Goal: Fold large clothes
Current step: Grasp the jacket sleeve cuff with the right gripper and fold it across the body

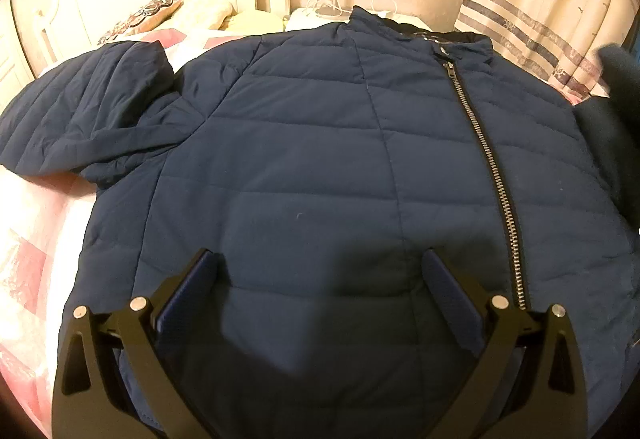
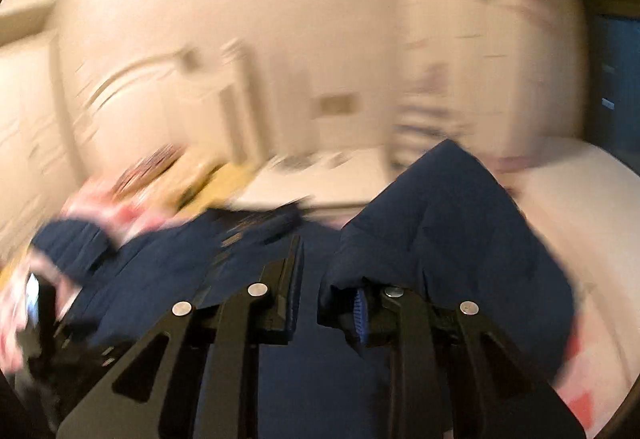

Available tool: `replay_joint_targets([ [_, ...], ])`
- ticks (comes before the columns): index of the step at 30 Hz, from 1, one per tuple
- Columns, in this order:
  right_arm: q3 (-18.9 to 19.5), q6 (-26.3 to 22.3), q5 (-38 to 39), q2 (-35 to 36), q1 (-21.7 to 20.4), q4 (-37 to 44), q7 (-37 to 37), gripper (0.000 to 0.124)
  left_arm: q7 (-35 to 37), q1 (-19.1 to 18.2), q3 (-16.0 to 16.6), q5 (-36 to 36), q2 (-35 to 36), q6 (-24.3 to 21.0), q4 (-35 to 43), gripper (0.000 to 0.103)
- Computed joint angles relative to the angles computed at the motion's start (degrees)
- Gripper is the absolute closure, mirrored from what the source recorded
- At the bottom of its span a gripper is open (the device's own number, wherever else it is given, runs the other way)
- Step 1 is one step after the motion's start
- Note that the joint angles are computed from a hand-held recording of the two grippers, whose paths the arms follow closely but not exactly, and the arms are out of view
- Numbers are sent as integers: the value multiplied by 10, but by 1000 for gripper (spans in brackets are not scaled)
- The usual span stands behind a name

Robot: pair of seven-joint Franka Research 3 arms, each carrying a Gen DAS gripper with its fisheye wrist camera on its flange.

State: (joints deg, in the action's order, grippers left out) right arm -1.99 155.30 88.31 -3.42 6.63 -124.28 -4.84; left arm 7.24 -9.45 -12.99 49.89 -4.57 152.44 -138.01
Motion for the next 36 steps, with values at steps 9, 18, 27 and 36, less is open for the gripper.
replay_joint_targets([
  [9, 40, 25, -336, 27, 42, -80, 238, 51, -10, 6, 0, 7, -7, 20, -10, 2],
  [18, -78, -225, -155, -19, -56, -64, 314, 49, -28, 5, -6, 20, -11, -2, -8, 2],
  [27, -24, -209, -120, 137, -112, 68, 497, 51, -263, -12, -57, 288, -77, -96, -27, 2],
  [36, 46, 53, 56, 45, -10, 45, 131, 89, -396, -5, -38, 308, -138, -110, -70, 2],
])
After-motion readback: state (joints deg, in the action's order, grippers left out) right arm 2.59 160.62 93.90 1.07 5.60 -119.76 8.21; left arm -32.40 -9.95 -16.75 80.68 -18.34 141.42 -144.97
